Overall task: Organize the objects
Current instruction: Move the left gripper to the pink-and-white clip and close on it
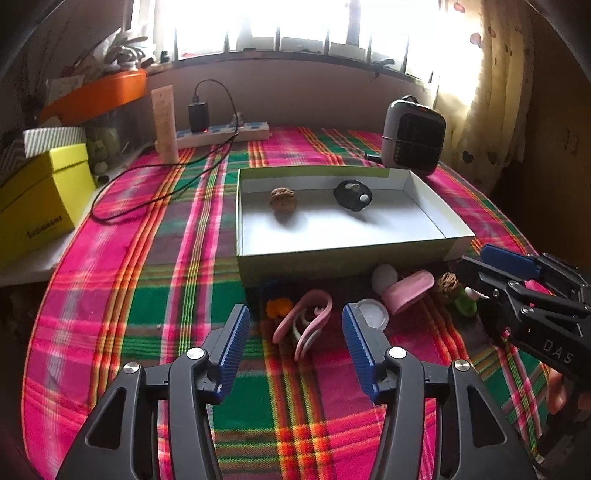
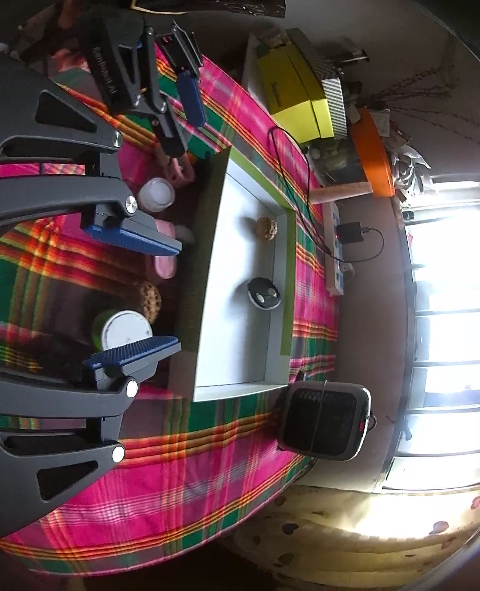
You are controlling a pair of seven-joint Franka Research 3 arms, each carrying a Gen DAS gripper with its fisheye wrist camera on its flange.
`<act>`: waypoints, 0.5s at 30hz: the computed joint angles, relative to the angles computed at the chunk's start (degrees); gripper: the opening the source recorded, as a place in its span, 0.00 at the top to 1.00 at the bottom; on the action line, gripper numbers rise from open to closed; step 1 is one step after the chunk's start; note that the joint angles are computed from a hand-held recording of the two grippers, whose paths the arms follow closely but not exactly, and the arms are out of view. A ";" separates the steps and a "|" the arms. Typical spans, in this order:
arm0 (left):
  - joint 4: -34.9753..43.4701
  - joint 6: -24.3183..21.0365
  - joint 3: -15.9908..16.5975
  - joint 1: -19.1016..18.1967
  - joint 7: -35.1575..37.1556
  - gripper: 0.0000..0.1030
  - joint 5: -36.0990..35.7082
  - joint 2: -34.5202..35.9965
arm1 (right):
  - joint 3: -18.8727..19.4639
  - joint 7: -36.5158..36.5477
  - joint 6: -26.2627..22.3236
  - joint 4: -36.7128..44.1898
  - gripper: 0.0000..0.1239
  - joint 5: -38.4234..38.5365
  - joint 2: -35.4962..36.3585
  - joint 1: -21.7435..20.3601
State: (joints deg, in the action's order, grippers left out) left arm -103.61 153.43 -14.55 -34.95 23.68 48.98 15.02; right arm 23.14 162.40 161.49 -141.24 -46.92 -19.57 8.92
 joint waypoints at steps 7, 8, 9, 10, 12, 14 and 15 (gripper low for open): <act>-2.10 1.58 -0.32 1.02 0.47 0.48 -1.81 -0.61 | 0.14 -0.17 0.79 -3.02 0.62 1.55 -2.94 -0.33; -2.11 1.73 -0.31 1.05 0.71 0.47 -1.90 -0.52 | 0.26 -0.40 0.82 -3.54 0.62 2.07 -3.46 -0.48; -2.03 1.70 -0.34 1.06 1.08 0.47 -2.07 -0.43 | 0.45 -0.67 0.83 -3.97 0.62 2.59 -3.93 -0.66; -1.86 1.47 -0.39 1.05 1.55 0.47 -2.32 -0.29 | 0.61 -1.04 0.95 -4.29 0.62 3.08 -4.28 -0.91; -1.59 1.69 -0.35 1.00 2.12 0.47 -2.45 0.07 | 0.94 -1.95 1.17 -5.01 0.62 4.18 -5.04 -1.34; -1.16 1.46 -0.28 0.92 2.64 0.47 -2.88 0.59 | 1.23 -3.06 1.19 -5.58 0.62 5.46 -5.53 -1.73; -0.88 1.23 -0.34 0.94 3.22 0.47 -3.41 0.94 | 1.46 -3.43 1.19 -5.80 0.62 6.03 -5.75 -2.02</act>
State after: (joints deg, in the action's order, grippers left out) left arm -104.49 154.65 -14.90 -34.01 26.91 45.57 15.96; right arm 24.60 158.97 162.68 -147.04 -40.89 -25.32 6.90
